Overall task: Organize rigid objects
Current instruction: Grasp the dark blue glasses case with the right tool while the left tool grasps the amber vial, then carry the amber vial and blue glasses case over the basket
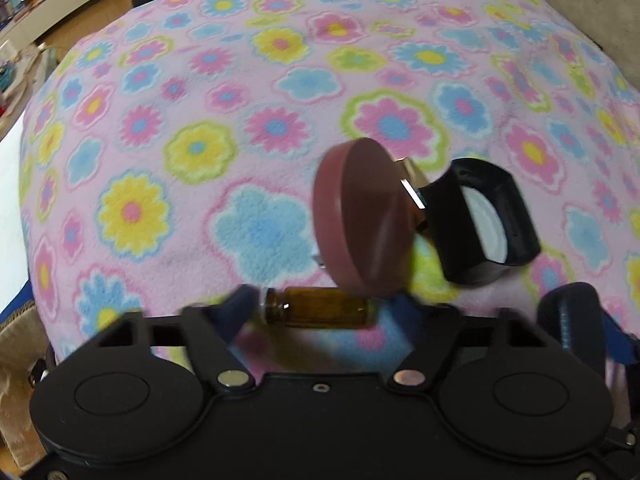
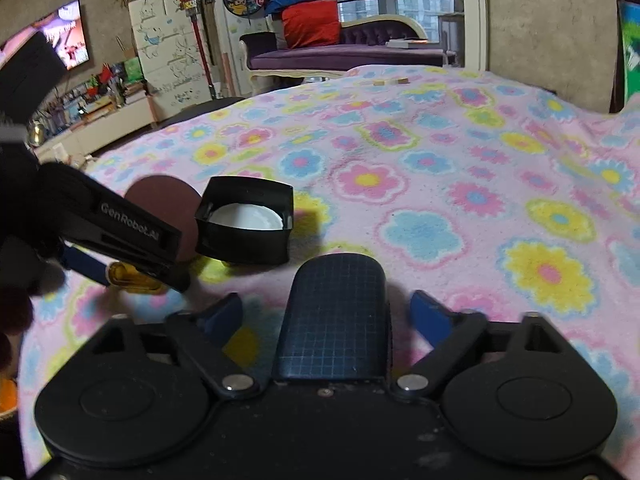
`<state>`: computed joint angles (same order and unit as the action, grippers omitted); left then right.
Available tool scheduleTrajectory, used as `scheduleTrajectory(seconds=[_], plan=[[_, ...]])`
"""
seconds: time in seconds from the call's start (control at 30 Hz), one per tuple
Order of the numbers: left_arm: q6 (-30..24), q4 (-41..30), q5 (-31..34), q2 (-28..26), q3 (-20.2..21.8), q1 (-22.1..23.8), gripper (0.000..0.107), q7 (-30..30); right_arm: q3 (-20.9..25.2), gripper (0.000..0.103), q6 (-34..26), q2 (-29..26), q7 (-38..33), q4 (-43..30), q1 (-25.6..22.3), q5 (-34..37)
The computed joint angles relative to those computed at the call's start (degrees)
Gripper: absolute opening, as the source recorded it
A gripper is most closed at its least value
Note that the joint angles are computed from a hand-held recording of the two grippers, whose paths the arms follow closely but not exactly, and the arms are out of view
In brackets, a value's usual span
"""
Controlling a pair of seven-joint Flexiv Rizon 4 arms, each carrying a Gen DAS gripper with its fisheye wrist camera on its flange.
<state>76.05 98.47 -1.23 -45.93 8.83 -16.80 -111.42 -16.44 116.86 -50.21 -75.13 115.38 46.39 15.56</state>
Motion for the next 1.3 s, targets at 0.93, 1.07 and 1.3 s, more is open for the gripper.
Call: scheduleTrajectory(seconds=[0.93,1.07,1.3], plan=[[1.1,22.8,8.5,16.8,9.7,3.3,0.05,-1.1,14.1,0.05,10.0,-1.3,2.3,-1.5,-15.3,-7.3],[-1.8,25.7,7.3,19.7,8.2,9.0,0.05,-1.3,10.0,0.05,7.9,-1.8,0.6,-2.2,-10.1,-2.8],[0.6,31.0,10.7,25.3,10.1,14.1,0.05,-1.7,-4.8,0.05,0.1,-4.1,-3.0,-3.1,5.8,6.8]])
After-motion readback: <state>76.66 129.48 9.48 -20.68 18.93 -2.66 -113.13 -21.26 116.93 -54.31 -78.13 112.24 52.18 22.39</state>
